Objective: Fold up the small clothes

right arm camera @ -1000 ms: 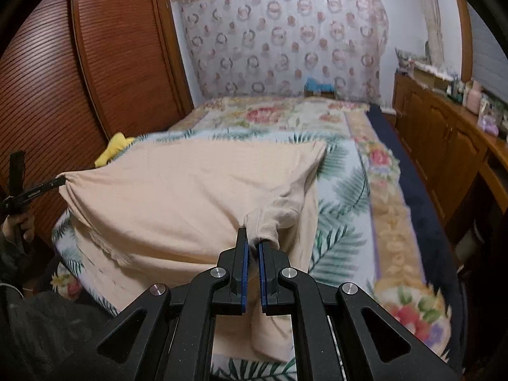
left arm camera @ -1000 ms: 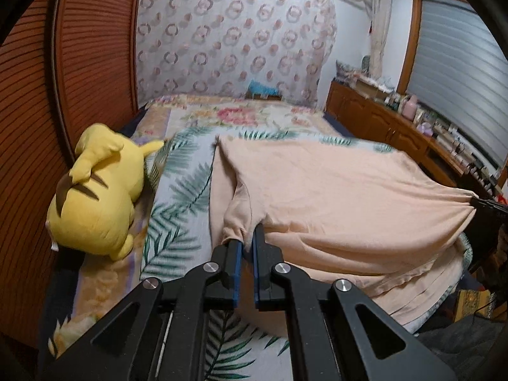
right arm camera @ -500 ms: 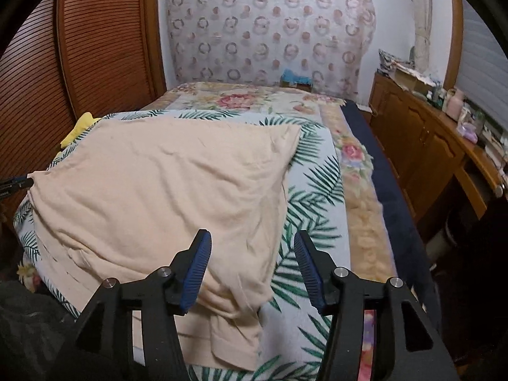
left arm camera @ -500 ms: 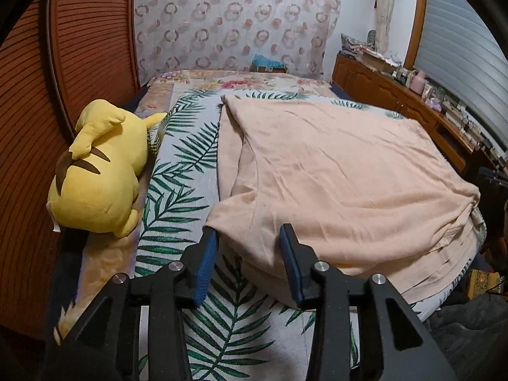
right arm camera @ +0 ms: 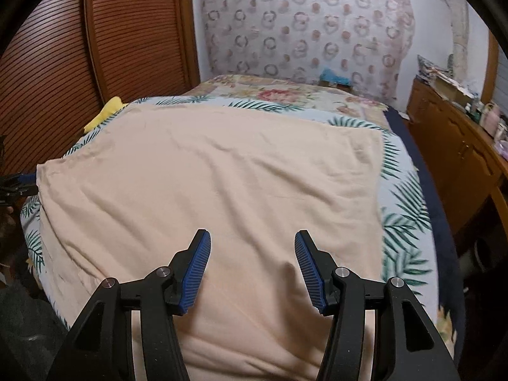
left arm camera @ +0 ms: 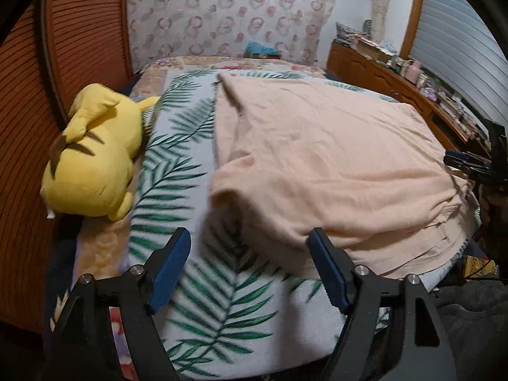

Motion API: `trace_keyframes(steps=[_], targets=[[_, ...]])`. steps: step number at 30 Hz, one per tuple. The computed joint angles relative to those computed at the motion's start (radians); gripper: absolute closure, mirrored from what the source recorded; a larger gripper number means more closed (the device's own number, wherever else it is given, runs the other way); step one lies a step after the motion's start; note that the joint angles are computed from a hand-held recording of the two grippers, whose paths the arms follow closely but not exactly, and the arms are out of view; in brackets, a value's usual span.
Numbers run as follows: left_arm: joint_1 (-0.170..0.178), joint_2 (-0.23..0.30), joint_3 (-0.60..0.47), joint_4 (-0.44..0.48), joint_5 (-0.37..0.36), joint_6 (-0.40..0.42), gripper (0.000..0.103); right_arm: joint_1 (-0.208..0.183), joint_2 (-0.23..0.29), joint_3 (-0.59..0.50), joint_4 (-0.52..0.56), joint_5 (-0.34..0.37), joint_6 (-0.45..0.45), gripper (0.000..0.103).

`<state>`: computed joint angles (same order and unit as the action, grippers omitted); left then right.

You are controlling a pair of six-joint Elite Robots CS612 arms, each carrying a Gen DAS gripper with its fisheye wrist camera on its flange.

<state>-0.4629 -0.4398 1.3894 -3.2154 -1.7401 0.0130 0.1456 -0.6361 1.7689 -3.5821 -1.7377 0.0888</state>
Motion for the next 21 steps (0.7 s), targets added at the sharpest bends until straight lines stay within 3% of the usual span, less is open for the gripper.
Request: trace_keyframes(steps=[5,11,21], targets=[[0.009,0.006,-0.001,-0.020,0.037,-0.061,0.026,-0.007,0.013,-0.032,0.039,0.014,-0.022,0.046],[0.008,0.010,-0.007,-0.027,0.052,-0.072,0.026,-0.012,0.019,-0.057,0.116,0.019,-0.044,0.045],[0.001,0.010,-0.011,-0.031,0.038,-0.066,0.026,-0.018,0.015,-0.069,0.132,0.031,-0.063,0.025]])
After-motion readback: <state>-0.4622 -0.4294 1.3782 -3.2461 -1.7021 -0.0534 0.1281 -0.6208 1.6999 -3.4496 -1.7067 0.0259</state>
